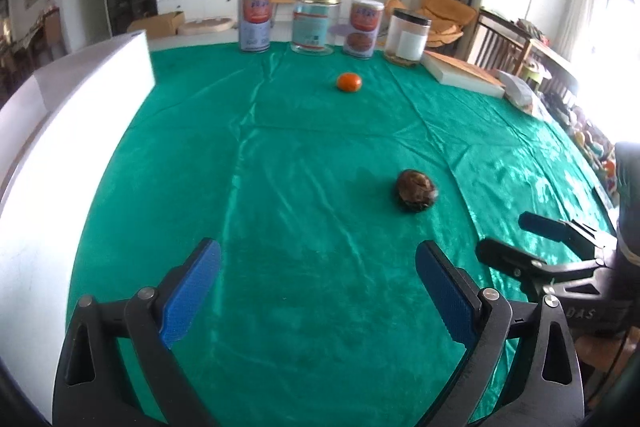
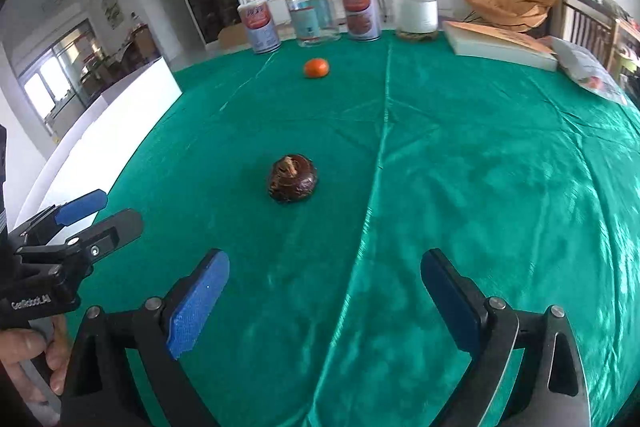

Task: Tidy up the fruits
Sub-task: 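Grasp the second dark water chestnut with the right gripper, then grasp the mandarin with the left gripper while the right gripper sets the chestnut down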

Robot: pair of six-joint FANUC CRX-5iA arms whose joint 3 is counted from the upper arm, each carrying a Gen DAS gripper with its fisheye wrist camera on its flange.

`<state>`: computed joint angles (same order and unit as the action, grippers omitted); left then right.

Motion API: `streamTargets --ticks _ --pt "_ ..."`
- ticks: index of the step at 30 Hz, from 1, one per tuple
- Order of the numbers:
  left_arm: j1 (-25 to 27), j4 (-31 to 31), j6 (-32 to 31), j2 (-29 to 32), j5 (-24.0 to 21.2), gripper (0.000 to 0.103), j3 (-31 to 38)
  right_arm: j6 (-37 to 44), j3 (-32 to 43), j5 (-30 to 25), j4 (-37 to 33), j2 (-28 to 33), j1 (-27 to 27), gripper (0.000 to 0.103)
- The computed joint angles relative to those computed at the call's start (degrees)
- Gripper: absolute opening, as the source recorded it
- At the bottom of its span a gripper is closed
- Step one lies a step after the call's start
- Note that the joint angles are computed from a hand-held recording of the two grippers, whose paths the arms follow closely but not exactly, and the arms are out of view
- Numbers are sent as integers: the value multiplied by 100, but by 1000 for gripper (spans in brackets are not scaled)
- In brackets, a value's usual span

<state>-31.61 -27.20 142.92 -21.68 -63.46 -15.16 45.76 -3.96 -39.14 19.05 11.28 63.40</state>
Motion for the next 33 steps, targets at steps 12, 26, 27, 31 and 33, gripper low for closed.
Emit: streamTargets --ticks 12,26,27,31,33 --pt "1129 828 -1028 -243 523 98 -567 546 1717 -990 183 1501 24 42" --pt "2047 1925 -3525 2664 1562 97 1687 -865 -938 641 636 -486 26 85" --pt "2030 1864 -3488 2896 1496 97 1919 -1205 -1185 816 898 -602 20 85" --pt "1900 1446 -3202 3415 1149 84 2496 -2104 -1821 1375 1539 -836 -64 85" --pt "1821 1190 -3007 3519 1098 84 2607 -1768 -1721 1433 1127 -792 -91 85"
